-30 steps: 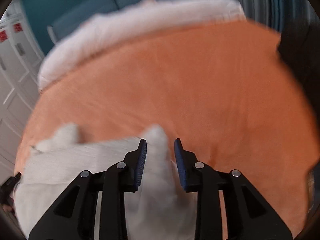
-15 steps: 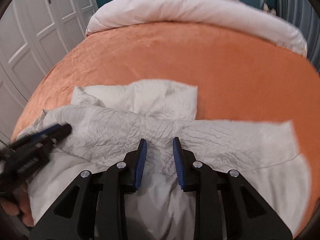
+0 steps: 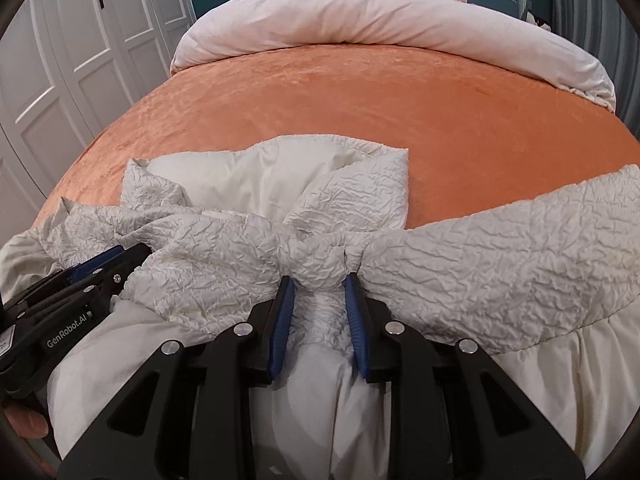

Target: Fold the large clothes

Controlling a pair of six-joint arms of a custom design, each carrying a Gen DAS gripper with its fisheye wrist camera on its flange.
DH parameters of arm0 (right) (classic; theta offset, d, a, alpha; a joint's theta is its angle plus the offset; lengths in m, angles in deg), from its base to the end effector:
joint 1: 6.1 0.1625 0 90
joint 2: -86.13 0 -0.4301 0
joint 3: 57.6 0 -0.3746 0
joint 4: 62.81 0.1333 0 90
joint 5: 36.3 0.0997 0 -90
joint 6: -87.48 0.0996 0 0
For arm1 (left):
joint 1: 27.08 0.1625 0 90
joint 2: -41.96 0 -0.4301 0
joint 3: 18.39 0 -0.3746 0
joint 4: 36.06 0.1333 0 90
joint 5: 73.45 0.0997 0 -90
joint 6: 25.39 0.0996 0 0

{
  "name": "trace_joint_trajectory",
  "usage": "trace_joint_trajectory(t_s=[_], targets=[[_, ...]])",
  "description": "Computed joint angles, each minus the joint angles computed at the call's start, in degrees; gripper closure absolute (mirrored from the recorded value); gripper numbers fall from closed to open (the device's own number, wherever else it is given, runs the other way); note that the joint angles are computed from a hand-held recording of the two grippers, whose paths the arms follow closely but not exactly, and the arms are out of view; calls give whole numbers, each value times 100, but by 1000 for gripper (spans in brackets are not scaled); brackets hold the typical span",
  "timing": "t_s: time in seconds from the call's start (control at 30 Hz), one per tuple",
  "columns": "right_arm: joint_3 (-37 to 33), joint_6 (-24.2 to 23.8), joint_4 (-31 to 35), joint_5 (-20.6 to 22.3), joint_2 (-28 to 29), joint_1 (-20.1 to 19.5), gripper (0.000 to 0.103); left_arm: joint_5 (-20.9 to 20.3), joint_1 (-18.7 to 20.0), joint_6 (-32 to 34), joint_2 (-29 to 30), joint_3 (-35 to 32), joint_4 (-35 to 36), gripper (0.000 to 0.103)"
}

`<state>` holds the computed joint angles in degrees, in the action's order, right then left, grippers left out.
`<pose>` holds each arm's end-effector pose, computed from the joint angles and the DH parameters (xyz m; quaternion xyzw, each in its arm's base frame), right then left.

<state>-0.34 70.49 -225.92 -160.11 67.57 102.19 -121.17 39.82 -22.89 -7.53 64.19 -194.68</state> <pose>0.3341 -0.7628 0.0533 0.1950 -0.8971 0.2861 0.2745 -0.0971 -0.7383 0.2830 0.0895 0.8905 -0.3414 0.2870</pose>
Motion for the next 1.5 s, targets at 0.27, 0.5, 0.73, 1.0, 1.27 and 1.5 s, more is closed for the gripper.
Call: trace_joint_trajectory(t_s=[0.27, 0.5, 0.73, 1.0, 1.27, 1.5], targets=[[621, 528, 669, 292, -801, 322, 77, -234, -315, -689, -988, 509, 902, 63], [2006, 400, 239, 17, -1152, 559, 77, 372, -580, -1551, -2035, 1853, 1332, 52], [2064, 1174, 775, 87, -1537, 752, 76, 615, -619, -2673, -2943, 2403, 1852, 51], [1006, 1715, 2102, 13, -1045, 769, 83, 225, -363, -3572, -4113, 3025, 1771, 48], [746, 2049, 2541, -99, -726, 653, 85, -798, 171, -4127, -4272, 3304, 1169, 37], [751, 1814, 2354, -233, -640, 668, 85, -1361, 348, -3773, -3669, 3016, 703, 39]])
